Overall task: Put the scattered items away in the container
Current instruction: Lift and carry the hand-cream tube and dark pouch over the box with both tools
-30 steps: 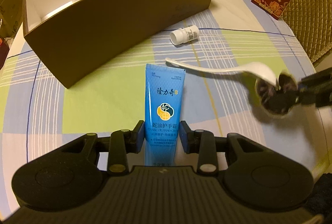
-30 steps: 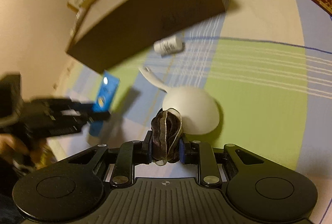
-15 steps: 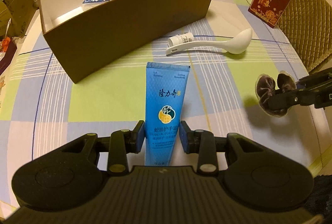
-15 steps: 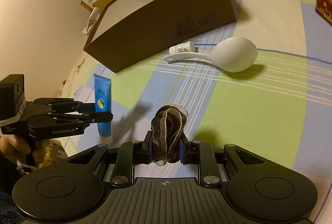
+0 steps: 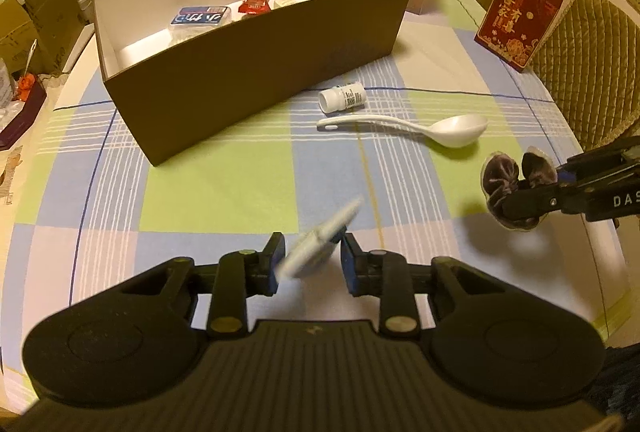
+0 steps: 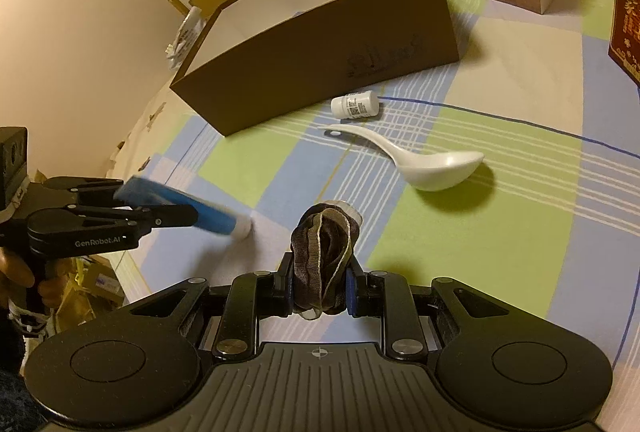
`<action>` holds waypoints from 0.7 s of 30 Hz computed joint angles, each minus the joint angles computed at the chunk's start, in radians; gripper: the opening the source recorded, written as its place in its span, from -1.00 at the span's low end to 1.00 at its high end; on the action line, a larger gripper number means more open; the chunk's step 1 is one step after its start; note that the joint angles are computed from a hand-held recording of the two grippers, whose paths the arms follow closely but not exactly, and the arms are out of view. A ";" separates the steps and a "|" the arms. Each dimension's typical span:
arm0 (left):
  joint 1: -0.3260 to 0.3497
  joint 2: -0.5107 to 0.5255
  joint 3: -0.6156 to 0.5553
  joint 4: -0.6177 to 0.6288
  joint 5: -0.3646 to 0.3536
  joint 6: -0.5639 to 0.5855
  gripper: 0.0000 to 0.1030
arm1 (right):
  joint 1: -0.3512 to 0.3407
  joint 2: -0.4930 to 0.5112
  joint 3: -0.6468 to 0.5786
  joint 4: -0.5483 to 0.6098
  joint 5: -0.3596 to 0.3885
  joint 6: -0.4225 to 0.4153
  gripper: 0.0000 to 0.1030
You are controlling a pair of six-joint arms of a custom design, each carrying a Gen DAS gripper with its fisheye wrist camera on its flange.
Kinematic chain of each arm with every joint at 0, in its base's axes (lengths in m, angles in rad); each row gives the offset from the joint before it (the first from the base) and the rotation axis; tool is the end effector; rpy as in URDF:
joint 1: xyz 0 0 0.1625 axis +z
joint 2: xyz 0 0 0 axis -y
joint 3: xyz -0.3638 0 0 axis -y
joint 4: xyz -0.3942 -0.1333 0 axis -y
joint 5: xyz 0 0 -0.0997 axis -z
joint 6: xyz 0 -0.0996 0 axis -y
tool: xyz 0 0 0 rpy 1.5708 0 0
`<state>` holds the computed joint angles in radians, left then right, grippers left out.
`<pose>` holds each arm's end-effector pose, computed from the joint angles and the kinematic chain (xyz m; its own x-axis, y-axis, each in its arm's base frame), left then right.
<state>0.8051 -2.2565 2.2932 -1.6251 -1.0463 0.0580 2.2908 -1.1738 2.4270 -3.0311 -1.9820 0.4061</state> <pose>-0.0514 -0.3178 0.3452 -0.5889 0.6343 -0.5009 0.7283 0.6852 0.0114 0.3209 -0.2241 0.0547 -0.9378 -0.2079 0.2781 -0.2992 0.8903 -0.3434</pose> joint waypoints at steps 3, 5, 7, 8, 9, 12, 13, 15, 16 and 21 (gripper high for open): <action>-0.006 -0.007 -0.004 -0.001 -0.003 -0.005 -0.74 | 0.000 -0.002 -0.001 0.003 -0.004 -0.014 -0.49; -0.009 -0.012 -0.006 -0.006 -0.002 -0.002 -0.76 | -0.001 -0.003 -0.001 0.004 -0.006 -0.020 -0.49; -0.007 -0.011 -0.006 -0.013 0.000 0.001 -0.76 | -0.002 -0.004 -0.001 0.003 -0.007 -0.023 -0.49; -0.002 -0.006 -0.006 -0.011 0.003 -0.002 -0.76 | -0.001 -0.004 -0.001 0.004 -0.008 -0.022 -0.49; 0.004 -0.001 -0.007 -0.005 0.005 -0.005 -0.76 | -0.001 -0.003 -0.002 0.004 -0.010 -0.021 -0.49; 0.026 0.009 -0.009 0.022 0.000 -0.008 -0.76 | -0.002 -0.005 0.002 0.005 -0.011 -0.012 -0.49; 0.034 0.012 -0.008 0.030 -0.002 -0.008 -0.75 | -0.002 -0.006 0.003 0.007 -0.012 -0.009 -0.49; 0.053 0.016 -0.005 0.042 0.000 -0.011 -0.74 | -0.005 -0.009 0.006 0.011 -0.014 -0.002 -0.49; 0.067 0.022 -0.005 0.047 -0.001 -0.011 -0.73 | -0.006 -0.011 0.008 0.013 -0.015 0.000 -0.49; 0.119 0.041 0.000 0.077 0.016 -0.011 -0.55 | -0.007 -0.012 0.008 0.023 -0.020 0.009 -0.49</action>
<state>0.9246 -2.2156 2.2936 -1.5484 -1.0305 0.0473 2.2838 -1.1862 2.4348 -3.0082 -2.0015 0.4154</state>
